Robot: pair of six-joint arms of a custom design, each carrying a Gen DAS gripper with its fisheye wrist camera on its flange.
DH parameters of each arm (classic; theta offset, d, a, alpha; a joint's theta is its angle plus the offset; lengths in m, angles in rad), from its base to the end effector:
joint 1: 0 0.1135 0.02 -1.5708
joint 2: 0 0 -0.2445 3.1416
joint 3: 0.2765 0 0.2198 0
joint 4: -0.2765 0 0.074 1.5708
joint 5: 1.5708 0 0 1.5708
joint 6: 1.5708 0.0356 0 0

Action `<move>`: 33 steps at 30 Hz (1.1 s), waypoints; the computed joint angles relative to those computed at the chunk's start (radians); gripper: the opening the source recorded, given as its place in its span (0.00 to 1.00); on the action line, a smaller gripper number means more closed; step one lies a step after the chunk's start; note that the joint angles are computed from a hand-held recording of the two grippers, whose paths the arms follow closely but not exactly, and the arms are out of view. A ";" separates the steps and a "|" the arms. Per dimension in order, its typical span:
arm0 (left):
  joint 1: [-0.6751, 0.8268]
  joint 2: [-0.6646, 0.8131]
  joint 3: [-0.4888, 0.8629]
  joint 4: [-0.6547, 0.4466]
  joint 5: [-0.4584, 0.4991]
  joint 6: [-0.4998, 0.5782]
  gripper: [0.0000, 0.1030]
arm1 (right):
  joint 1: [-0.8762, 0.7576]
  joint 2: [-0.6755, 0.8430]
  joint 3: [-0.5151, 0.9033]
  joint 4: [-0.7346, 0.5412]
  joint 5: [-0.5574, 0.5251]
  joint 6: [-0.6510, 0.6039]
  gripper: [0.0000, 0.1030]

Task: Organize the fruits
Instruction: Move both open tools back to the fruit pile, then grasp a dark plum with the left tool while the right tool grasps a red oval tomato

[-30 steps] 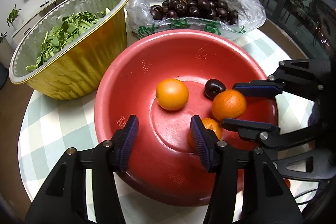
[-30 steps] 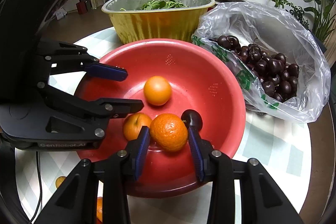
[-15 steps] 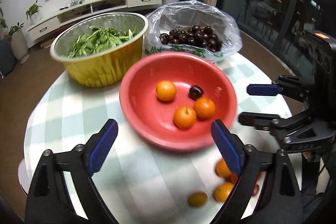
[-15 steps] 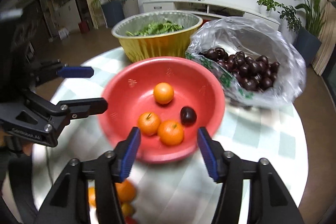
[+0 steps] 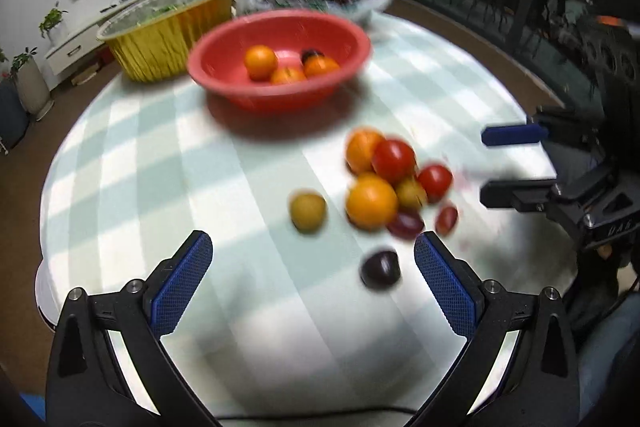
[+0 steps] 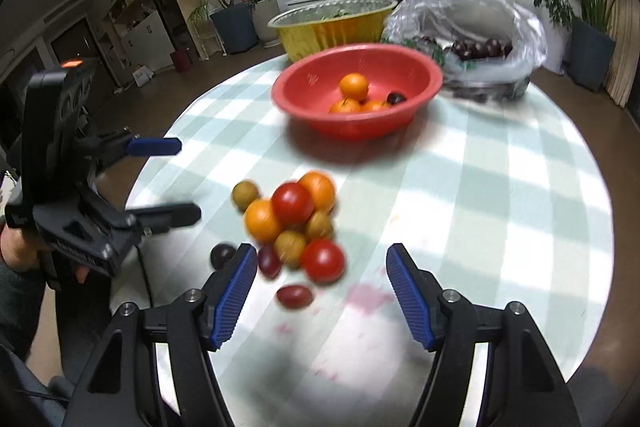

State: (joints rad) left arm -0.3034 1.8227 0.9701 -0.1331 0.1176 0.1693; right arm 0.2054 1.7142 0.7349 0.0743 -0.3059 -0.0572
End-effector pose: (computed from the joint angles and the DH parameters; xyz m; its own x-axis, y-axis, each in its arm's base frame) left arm 0.3095 -0.1013 0.1394 -0.7238 0.4019 -0.5609 0.4875 0.8731 -0.0034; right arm 0.2811 0.0695 0.1285 -0.7471 -0.2113 -0.6302 -0.4200 0.8850 0.2011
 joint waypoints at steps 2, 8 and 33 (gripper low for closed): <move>-0.031 0.009 -0.028 0.013 -0.025 0.006 1.00 | 0.015 -0.003 -0.028 0.017 0.010 0.007 0.68; -0.082 0.056 -0.038 0.026 -0.050 0.031 0.80 | 0.046 -0.007 -0.080 0.053 0.045 0.026 0.67; -0.065 0.102 -0.034 0.055 0.054 -0.011 0.25 | 0.089 0.106 -0.041 0.063 0.071 0.054 0.53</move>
